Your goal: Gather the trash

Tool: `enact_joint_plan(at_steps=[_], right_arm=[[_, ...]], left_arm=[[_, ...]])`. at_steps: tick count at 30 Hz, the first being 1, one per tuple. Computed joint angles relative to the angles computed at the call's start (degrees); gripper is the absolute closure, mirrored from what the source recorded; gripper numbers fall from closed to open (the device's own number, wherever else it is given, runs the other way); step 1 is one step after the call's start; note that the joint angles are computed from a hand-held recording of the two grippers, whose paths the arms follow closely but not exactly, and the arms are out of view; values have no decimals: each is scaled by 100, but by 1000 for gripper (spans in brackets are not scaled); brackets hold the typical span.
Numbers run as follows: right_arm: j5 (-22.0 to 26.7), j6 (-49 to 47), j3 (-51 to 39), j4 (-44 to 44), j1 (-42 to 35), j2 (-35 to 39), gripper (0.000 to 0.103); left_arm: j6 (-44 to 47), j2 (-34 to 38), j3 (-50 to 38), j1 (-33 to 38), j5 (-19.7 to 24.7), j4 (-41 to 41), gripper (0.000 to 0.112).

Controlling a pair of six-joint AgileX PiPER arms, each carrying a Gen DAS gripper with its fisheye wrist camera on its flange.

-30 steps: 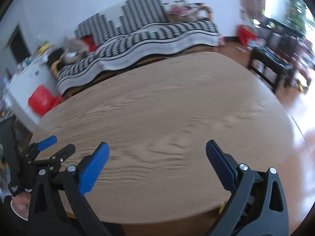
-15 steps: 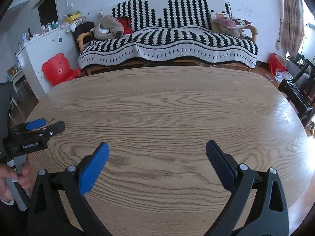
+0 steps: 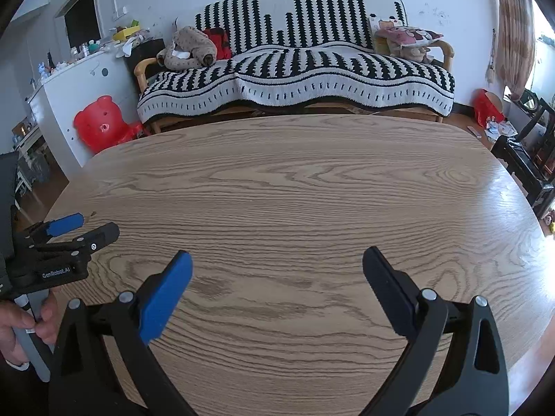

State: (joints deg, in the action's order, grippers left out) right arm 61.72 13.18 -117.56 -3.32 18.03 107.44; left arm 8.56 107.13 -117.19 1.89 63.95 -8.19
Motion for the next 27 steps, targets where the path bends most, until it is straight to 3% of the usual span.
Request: enact_joint_plan(at_steps=[27], right_arm=[[-15, -15, 204, 47, -34, -159, 8]], left_arm=[[-67, -31, 128, -131, -59, 106, 16]])
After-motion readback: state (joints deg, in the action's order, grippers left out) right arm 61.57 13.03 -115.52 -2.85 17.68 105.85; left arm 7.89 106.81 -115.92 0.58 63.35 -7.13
